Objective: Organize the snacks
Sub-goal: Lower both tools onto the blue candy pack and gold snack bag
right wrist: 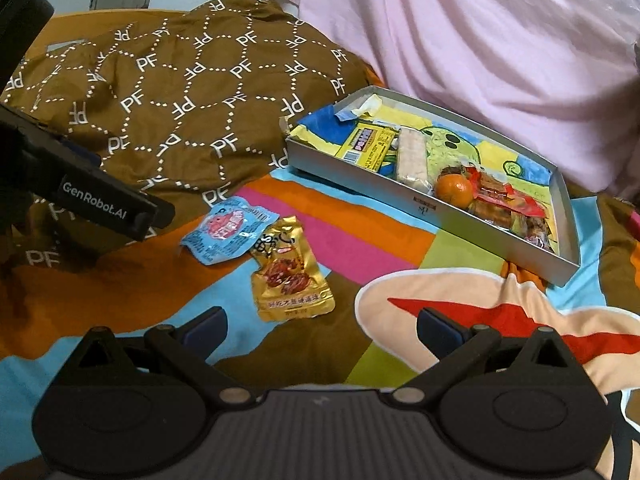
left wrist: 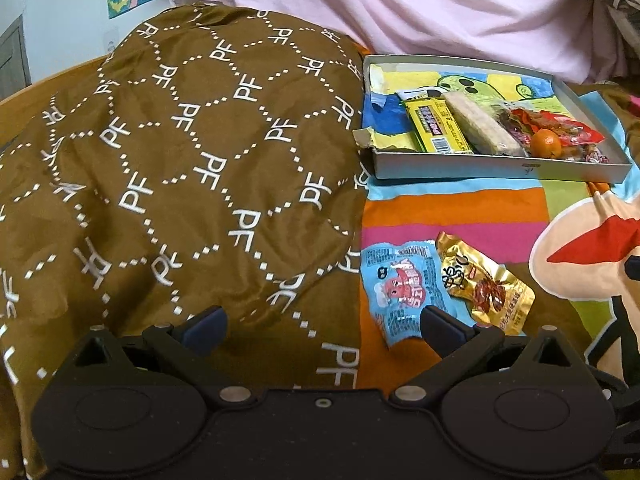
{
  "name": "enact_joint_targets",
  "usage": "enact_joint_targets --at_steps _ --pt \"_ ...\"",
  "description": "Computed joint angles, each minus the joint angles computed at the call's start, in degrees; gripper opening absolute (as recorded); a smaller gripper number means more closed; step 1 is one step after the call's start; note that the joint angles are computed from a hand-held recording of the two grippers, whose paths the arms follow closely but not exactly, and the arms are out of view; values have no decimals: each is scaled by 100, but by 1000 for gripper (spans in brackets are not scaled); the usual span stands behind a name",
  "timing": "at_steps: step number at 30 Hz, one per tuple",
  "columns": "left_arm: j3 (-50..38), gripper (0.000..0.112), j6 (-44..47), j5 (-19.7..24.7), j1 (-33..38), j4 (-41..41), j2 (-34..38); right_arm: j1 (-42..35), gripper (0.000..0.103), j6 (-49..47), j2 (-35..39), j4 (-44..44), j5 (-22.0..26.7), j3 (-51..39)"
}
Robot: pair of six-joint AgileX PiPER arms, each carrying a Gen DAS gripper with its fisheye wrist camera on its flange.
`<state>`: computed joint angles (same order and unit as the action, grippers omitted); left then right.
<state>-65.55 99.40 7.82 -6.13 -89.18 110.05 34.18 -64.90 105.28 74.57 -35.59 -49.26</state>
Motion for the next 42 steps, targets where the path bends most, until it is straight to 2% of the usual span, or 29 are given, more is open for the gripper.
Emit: enact_joint_targets --at_steps 5,7,12,15,20,26,33,36,38,42 --pt "-315 102 -300 64 -72 317 219 -252 103 33 164 -321 318 -160" --pt "-452 102 -582 124 -85 598 318 -291 103 80 269 -520 303 -215" --pt "-867 102 -1645 568 -32 1692 647 -404 103 809 568 -1797 -83 -159" --pt "-1122 102 -2159 818 -27 2252 840 -625 103 1110 710 -2347 151 -234" --pt "-1306 102 -2280 1072 -31 2441 1002 -823 103 1083 960 -2524 400 -501" --pt "-1457 102 -2567 1319 -5 2465 1112 -1164 102 1639 1106 -3179 831 -714" --pt "-1481 102 -2519 1388 -6 2347 1177 -1215 101 1825 1274 -3324 905 -902" --pt "-1467 102 -2466 1391 0 2290 1175 -1327 93 2296 1250 -3796 1162 -940" --pt "-1446 102 -2372 1425 19 2159 1163 -1402 84 2629 1216 -4187 1358 -952" --pt "-1389 102 -2156 1559 71 1873 1137 -1627 68 3455 1089 -5064 2051 -1070"
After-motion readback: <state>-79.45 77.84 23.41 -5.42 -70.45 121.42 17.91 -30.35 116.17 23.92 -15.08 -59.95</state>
